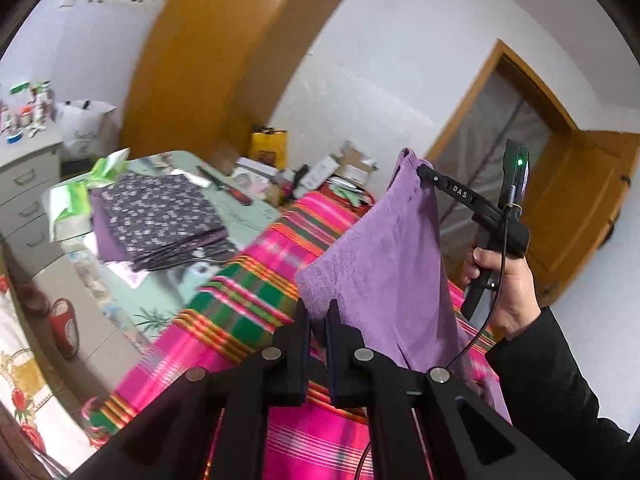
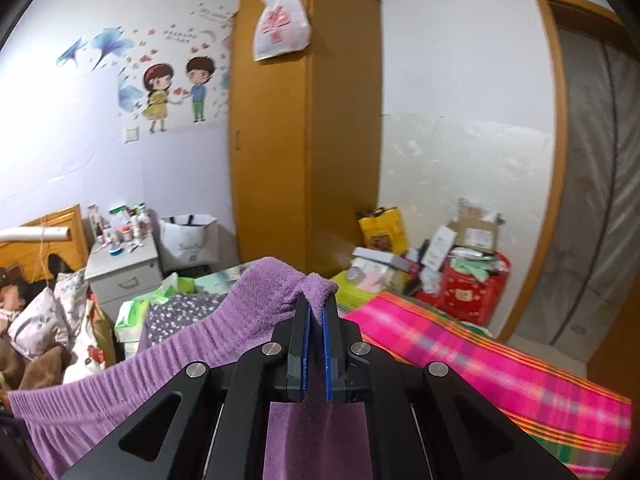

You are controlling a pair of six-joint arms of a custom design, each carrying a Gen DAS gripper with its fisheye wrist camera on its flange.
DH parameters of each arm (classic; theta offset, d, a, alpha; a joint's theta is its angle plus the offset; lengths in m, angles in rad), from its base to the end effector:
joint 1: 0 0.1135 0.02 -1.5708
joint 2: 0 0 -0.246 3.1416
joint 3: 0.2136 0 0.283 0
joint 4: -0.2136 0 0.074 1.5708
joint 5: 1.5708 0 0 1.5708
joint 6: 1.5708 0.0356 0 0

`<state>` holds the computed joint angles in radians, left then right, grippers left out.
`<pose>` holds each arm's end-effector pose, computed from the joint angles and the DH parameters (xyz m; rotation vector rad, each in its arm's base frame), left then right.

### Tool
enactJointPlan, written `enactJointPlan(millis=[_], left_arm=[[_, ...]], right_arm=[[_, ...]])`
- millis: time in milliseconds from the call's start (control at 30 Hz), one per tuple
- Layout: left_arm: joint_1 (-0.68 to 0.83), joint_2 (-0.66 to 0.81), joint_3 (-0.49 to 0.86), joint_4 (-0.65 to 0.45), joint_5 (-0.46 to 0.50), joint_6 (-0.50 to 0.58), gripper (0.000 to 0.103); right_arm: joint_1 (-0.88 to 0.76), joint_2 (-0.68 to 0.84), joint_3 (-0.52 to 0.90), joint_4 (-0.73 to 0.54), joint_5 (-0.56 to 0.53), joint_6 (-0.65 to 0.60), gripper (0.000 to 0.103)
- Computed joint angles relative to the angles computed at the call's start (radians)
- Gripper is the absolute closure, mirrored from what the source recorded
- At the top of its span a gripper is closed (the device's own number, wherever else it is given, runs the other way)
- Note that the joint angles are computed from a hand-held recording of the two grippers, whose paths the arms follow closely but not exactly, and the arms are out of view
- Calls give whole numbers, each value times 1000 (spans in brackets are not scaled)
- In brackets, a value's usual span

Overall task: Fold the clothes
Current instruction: 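Raise the sweatshirt with both grippers and shake it out in the air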

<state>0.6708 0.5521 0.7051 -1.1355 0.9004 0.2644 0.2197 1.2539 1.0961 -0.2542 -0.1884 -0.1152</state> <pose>0.1177 0.0578 0.2640 -0.1261 2.1785 -0.6367 0.3165 0.0775 0.3194 -0.4507 1.9320 0.2545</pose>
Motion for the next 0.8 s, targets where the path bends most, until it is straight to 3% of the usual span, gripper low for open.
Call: enactJointPlan(millis=[367,633,800], left_arm=[[-56,241,-156,249,-215,-43,97],[-76,319,-103,352,-227,-79,97],[-103,417,-82,453,-287,-120,97]], right_arm=[[141,440,106,91,89,-10,98],[164,587,297,56,96,-9,98],[186,694,420,23,115,-22,98]])
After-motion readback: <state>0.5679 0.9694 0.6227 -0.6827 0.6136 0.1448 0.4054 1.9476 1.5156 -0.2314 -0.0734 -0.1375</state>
